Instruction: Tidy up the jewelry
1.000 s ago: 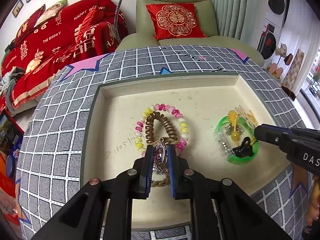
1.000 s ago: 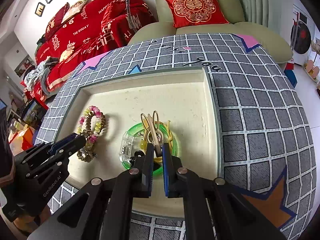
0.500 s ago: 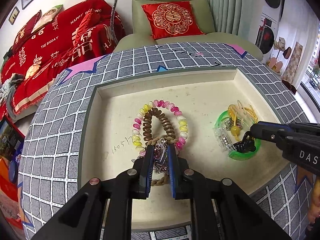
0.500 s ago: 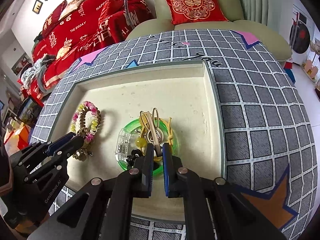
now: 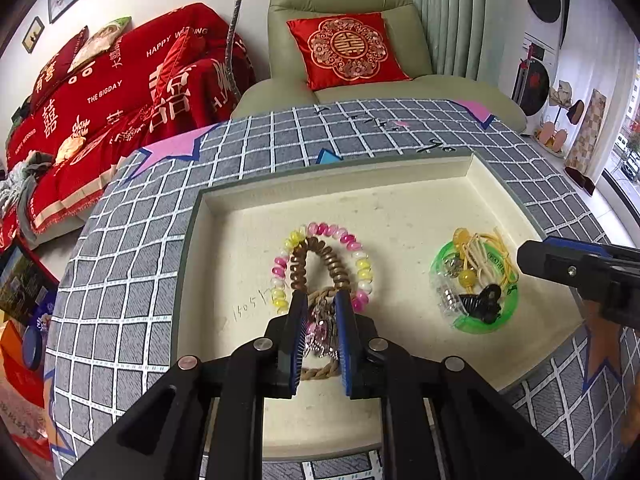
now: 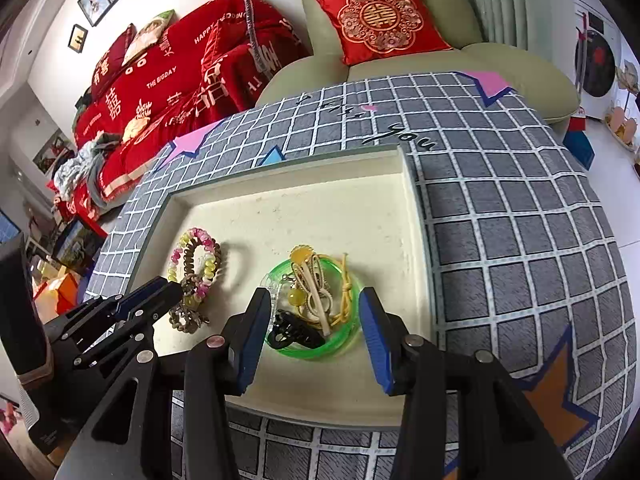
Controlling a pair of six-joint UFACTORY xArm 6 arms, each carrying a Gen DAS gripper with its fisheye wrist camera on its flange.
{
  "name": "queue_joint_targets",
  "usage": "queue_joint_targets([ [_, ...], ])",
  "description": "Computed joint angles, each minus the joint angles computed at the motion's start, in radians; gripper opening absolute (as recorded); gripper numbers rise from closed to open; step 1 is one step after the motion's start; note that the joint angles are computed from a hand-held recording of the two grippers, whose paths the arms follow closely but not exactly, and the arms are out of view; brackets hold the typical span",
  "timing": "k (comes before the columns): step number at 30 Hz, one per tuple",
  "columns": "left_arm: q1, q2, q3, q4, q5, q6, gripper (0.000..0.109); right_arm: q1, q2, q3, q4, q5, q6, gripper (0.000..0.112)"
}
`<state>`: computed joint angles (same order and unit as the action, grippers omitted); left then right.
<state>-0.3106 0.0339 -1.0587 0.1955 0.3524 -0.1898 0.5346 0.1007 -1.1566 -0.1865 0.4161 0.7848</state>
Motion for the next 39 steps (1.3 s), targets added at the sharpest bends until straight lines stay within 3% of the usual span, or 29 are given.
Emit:
queue_joint_targets([
  [1,0.000,0.000,-0.001,-0.001,-0.002,0.001,0.045,-0.001,-0.003,0.003,-0.002,-0.001,0.004,0.049],
  [2,0.001,-0.005,0.002,0.028,-0.011,-0.031,0.092,-0.003,-0.006,0.003,-0.003,-0.001,0.006,0.049],
  [3,0.007,-0.019,0.021,0.099,-0.042,-0.105,0.103,-0.005,-0.010,0.005,-0.016,0.001,0.017,0.049],
  [5,0.012,-0.041,0.041,0.161,-0.089,-0.150,0.103,-0.009,-0.018,0.011,-0.029,-0.001,0.031,0.049],
  [7,0.007,-0.042,0.030,0.124,-0.069,-0.114,0.103,-0.014,-0.023,0.016,-0.031,-0.008,0.037,0.049],
  [12,0.010,-0.048,0.024,0.183,-0.043,-0.177,0.103,-0.015,-0.026,0.024,0.011,-0.014,0.013,0.051],
  [16,0.008,-0.064,0.036,0.217,0.006,-0.207,0.103,-0.003,-0.028,0.024,0.032,0.003,-0.009,0.074],
  [20,0.006,-0.104,0.078,0.188,0.036,-0.193,0.103,0.015,-0.037,0.032,0.022,0.024,-0.001,0.075],
  [22,0.005,-0.126,0.101,0.178,0.044,-0.191,0.103,0.025,-0.047,0.044,0.011,0.033,0.008,0.082],
  [27,-0.003,-0.209,0.185,0.126,0.059,-0.160,0.103,0.047,-0.085,0.086,-0.024,0.046,0.045,0.082],
  [39,-0.030,-0.426,0.382,0.138,0.105,-0.179,0.103,0.123,-0.204,0.196,-0.159,0.092,0.188,0.084],
])
